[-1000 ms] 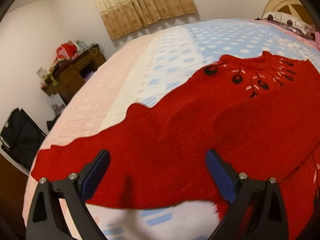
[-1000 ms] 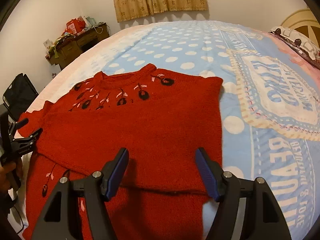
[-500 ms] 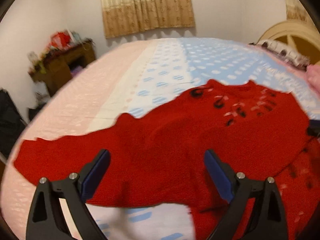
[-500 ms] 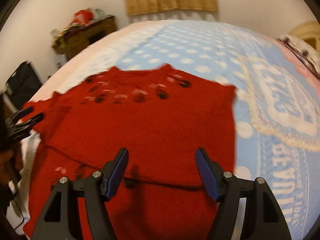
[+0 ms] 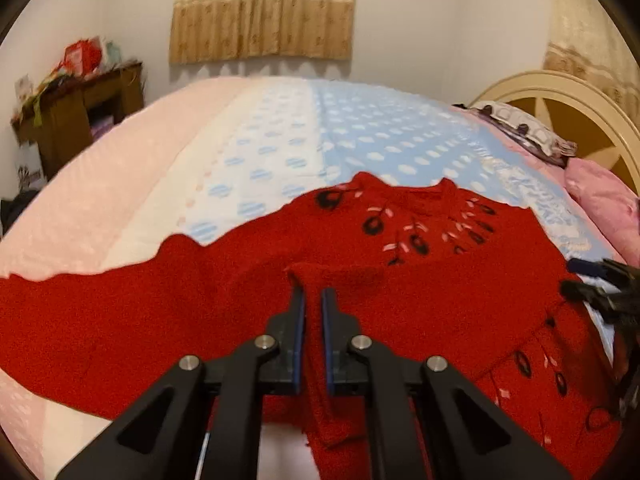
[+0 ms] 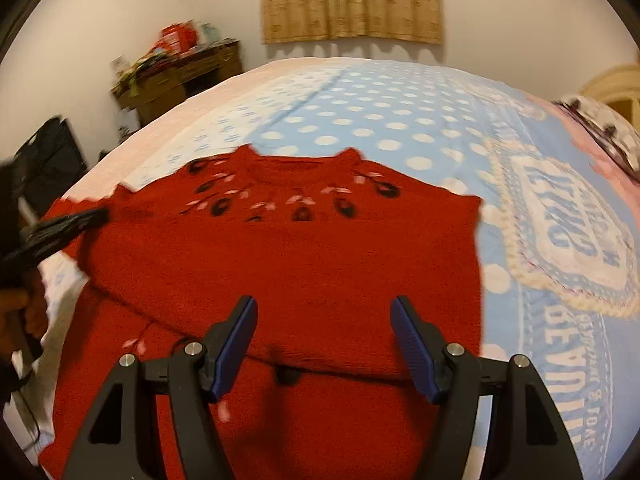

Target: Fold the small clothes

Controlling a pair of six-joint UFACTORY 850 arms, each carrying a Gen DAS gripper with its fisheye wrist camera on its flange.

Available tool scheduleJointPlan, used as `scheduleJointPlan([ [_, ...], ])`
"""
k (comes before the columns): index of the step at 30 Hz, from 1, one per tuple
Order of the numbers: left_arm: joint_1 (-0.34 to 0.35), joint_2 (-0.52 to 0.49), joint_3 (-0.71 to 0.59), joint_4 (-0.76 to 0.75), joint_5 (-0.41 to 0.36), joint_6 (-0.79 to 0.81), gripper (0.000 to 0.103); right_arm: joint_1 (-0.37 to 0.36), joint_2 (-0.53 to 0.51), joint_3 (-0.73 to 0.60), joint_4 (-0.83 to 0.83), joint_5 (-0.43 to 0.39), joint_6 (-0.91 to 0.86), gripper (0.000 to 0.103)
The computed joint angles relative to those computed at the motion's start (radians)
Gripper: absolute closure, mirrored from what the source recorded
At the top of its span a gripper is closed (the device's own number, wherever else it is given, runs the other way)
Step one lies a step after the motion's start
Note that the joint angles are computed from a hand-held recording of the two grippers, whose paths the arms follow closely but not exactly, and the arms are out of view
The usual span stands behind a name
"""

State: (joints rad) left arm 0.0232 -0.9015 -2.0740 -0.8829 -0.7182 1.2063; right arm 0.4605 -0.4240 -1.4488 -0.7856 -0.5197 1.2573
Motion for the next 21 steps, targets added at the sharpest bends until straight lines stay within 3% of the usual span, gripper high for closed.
scheduleJointPlan([
  [2,-0.008,-0.012,-0.016,0.069,0.010,-0.044,0.093,-0.016,0.012,0.020,-0.010,0.008,0.062,0.033],
  [3,-0.011,-0.018,-0.019,0.093,0.022,-0.062,0.086,-0.021,0.017,0.028,-0.015,0.010,0.087,0.033],
  [4,-0.018,-0.017,-0.009,0.133,0.067,-0.086,0.085,-0.027,0.022,0.036,-0.019,0.009,0.113,0.033],
  [5,-0.029,-0.021,-0.007,0.211,0.123,-0.148,0.078,-0.031,0.025,0.042,-0.018,0.006,0.127,0.033],
  [6,-0.033,-0.024,-0.006,0.268,0.159,-0.196,0.057,-0.035,0.025,0.046,-0.010,0.004,0.127,0.033],
  [7,-0.034,-0.022,0.005,0.282,0.194,-0.215,0.050,-0.041,0.021,0.047,0.015,0.006,0.099,0.033],
  [9,-0.020,-0.025,0.006,0.220,0.180,-0.179,0.046,-0.058,0.004,0.042,0.123,0.006,-0.026,0.033],
  [13,0.001,-0.006,0.025,0.179,0.156,-0.132,0.042,-0.054,0.011,0.050,0.105,-0.006,-0.030,0.033],
  [15,0.011,0.019,0.066,0.135,0.191,-0.080,0.020,-0.044,0.019,0.052,0.048,-0.011,0.039,0.033],
  [16,0.015,0.029,0.089,0.106,0.223,-0.051,0.015,-0.043,0.019,0.050,0.055,0.000,0.031,0.032],
  [17,0.017,0.027,0.088,0.119,0.228,-0.057,0.011,-0.042,0.000,0.032,0.101,-0.016,-0.019,0.030],
  [20,0.011,-0.012,0.027,0.297,0.190,-0.216,0.010,-0.010,-0.076,-0.078,0.125,-0.179,-0.127,0.030],
  [21,0.015,-0.010,0.031,0.299,0.190,-0.217,0.010,-0.006,-0.082,-0.094,0.141,-0.185,-0.137,0.030],
])
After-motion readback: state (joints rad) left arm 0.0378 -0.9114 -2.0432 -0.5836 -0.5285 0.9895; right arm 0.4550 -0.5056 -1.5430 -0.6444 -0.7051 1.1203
